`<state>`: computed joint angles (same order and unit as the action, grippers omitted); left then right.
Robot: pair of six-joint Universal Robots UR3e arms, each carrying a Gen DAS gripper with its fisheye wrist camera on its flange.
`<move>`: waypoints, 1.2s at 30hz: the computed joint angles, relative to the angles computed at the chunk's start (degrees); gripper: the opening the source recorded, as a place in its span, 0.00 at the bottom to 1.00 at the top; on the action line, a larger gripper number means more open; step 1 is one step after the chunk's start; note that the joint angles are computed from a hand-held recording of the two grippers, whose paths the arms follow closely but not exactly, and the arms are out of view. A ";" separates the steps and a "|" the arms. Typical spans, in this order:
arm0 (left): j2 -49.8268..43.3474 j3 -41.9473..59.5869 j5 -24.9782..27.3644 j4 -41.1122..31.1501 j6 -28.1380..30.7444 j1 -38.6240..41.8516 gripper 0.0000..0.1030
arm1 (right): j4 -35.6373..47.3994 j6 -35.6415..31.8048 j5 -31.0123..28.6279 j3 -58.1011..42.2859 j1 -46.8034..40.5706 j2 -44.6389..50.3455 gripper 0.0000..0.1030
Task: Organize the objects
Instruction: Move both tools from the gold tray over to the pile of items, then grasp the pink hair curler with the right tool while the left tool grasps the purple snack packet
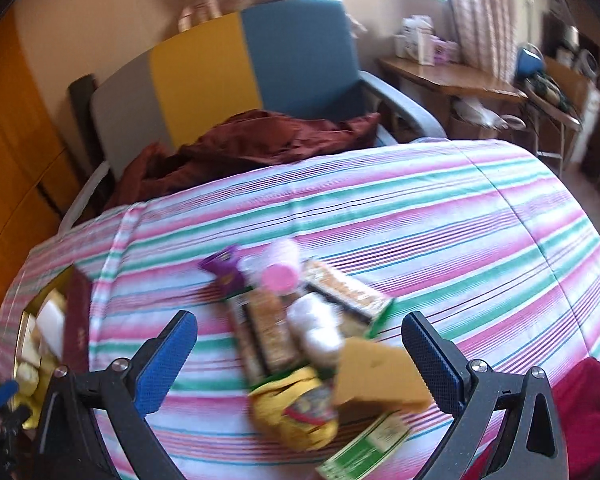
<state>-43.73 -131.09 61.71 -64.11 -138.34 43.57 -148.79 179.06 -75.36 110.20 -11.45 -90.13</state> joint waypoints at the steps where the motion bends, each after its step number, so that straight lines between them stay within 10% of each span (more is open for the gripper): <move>1: -1.14 0.08 0.53 1.12 -0.73 -1.00 0.47 | 0.17 0.18 0.54 -0.56 -1.05 0.76 0.99; 5: -6.01 0.60 2.92 5.80 -4.06 -5.35 0.47 | 0.96 0.14 1.32 -4.98 -1.77 5.38 0.87; 19: -19.82 3.96 7.18 14.86 -10.47 -13.39 0.47 | 14.96 -6.96 -5.05 -36.85 10.39 32.42 0.93; 23: -23.99 6.13 7.34 15.90 -12.25 -14.91 0.47 | 19.40 -8.92 -7.85 -43.62 11.70 37.68 0.59; 36: -47.26 25.22 4.44 17.61 -23.48 -25.24 0.47 | 4.36 -9.48 1.28 -18.05 3.22 16.50 0.57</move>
